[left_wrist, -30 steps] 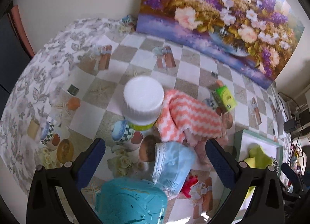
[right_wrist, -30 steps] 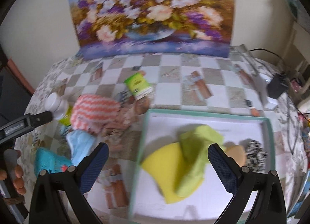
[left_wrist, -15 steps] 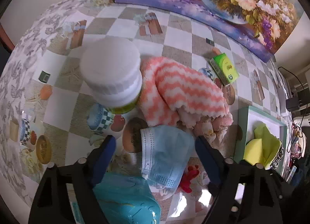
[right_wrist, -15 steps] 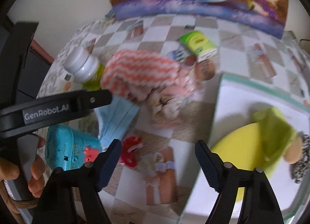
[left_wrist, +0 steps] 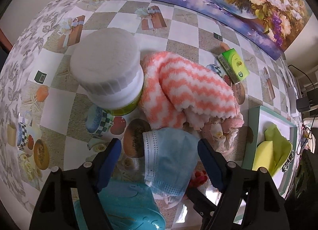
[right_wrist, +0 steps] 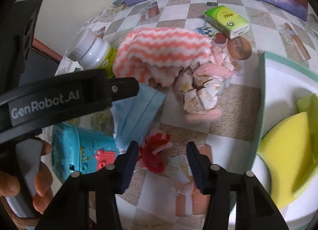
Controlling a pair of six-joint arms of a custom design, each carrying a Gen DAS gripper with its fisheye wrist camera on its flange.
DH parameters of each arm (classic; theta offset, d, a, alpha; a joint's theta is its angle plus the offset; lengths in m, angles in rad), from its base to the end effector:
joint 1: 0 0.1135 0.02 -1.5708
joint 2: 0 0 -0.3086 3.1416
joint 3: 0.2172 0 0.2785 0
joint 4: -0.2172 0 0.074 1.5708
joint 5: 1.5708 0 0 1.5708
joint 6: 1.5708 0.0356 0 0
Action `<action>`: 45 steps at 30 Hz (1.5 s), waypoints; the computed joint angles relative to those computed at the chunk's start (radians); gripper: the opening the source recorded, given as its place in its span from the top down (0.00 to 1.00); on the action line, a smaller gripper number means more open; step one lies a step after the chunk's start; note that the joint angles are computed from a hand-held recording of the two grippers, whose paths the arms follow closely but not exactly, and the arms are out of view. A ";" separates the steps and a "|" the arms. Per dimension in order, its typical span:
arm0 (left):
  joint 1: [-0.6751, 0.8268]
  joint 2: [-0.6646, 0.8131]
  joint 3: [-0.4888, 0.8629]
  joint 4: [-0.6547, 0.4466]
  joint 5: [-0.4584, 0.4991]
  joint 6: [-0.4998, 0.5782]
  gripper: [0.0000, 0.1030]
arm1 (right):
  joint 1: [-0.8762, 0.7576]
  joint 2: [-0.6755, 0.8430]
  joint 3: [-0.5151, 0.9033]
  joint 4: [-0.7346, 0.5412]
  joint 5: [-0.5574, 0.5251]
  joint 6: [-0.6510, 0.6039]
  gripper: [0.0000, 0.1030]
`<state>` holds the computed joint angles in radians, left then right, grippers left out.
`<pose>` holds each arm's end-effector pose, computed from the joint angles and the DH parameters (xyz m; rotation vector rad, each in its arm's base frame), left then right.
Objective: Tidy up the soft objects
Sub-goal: 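Grasp the red plush toy with the right gripper while the left gripper grasps the blue face mask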
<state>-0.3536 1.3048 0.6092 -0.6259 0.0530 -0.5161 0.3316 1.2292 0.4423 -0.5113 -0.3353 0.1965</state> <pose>0.1993 -0.0756 0.1769 -0.2280 2.9204 -0.2251 0.1665 0.0697 0.1504 -0.2639 2.8999 0.5798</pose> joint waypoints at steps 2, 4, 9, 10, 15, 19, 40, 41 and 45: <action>-0.001 0.005 0.000 0.002 -0.001 0.003 0.22 | 0.022 0.014 -0.003 0.021 0.007 0.015 0.64; -0.006 0.011 0.002 0.004 -0.004 0.002 0.22 | 0.029 0.023 -0.004 0.033 0.010 0.014 0.71; -0.030 0.045 0.010 0.013 -0.020 -0.003 0.24 | 0.003 -0.001 0.003 0.007 0.068 -0.017 0.74; -0.037 0.054 0.012 0.015 -0.022 -0.004 0.26 | -0.005 -0.003 0.005 -0.001 0.081 -0.023 0.74; -0.067 0.084 0.024 0.016 -0.037 -0.010 0.29 | -0.056 -0.009 0.011 -0.026 0.095 -0.058 0.75; -0.102 0.107 0.042 0.011 -0.053 -0.016 0.30 | -0.096 0.006 0.019 -0.029 0.100 -0.080 0.75; -0.217 0.234 0.073 0.097 -0.066 -0.028 0.83 | -0.188 -0.005 0.023 -0.071 0.078 -0.161 0.75; -0.219 0.229 0.068 0.099 -0.070 -0.027 0.84 | -0.191 -0.007 0.024 -0.074 0.079 -0.165 0.75; -0.229 0.196 0.061 0.084 -0.098 -0.027 0.87 | -0.222 -0.024 0.028 -0.096 0.076 -0.191 0.81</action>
